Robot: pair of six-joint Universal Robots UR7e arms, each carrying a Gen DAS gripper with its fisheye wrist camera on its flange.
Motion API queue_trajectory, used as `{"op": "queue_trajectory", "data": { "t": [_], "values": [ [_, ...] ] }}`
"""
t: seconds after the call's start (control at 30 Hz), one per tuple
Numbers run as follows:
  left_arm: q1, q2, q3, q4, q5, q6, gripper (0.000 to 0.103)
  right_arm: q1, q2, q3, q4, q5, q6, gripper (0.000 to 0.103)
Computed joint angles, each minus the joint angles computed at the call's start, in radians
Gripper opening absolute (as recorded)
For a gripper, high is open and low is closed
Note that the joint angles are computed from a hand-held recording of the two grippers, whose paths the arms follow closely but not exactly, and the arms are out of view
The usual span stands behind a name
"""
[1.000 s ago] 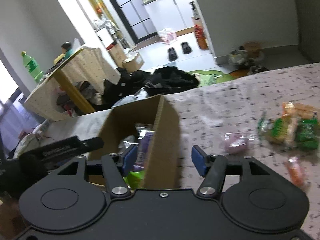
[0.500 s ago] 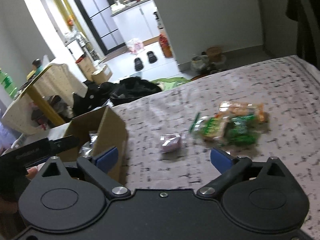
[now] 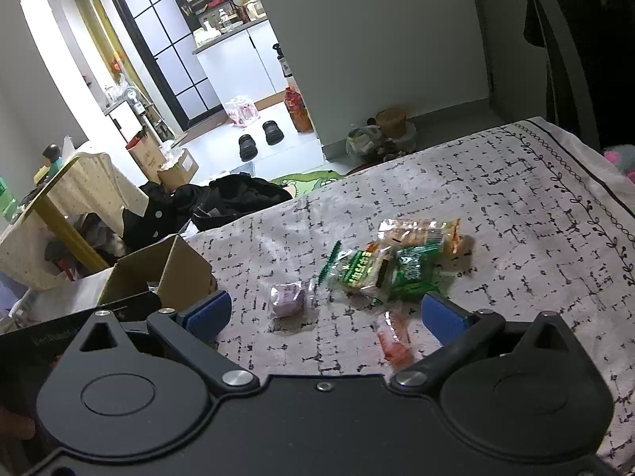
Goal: Organize snacks
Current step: 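Move both grippers back over the snack pile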
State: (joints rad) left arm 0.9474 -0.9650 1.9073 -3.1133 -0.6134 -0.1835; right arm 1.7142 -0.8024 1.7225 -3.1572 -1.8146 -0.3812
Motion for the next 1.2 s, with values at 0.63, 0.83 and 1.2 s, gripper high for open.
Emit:
{"op": "queue_trajectory", "data": {
  "t": [0.63,0.83,1.2],
  "values": [
    [0.019,0.075,-0.073,0.070,-0.078,0.040,0.096,-0.059,-0.014,0.008,0.035,-0.046,0.008,0.089],
    [0.043,0.113,-0.116,0.086,-0.097,0.033,0.079,-0.074,0.019,-0.033,0.107,-0.039,0.018,0.072],
    [0.092,0.175,-0.177,0.084,-0.126,0.007,0.067,-0.064,0.114,-0.126,0.171,-0.098,-0.002,0.056]
  ]
}}
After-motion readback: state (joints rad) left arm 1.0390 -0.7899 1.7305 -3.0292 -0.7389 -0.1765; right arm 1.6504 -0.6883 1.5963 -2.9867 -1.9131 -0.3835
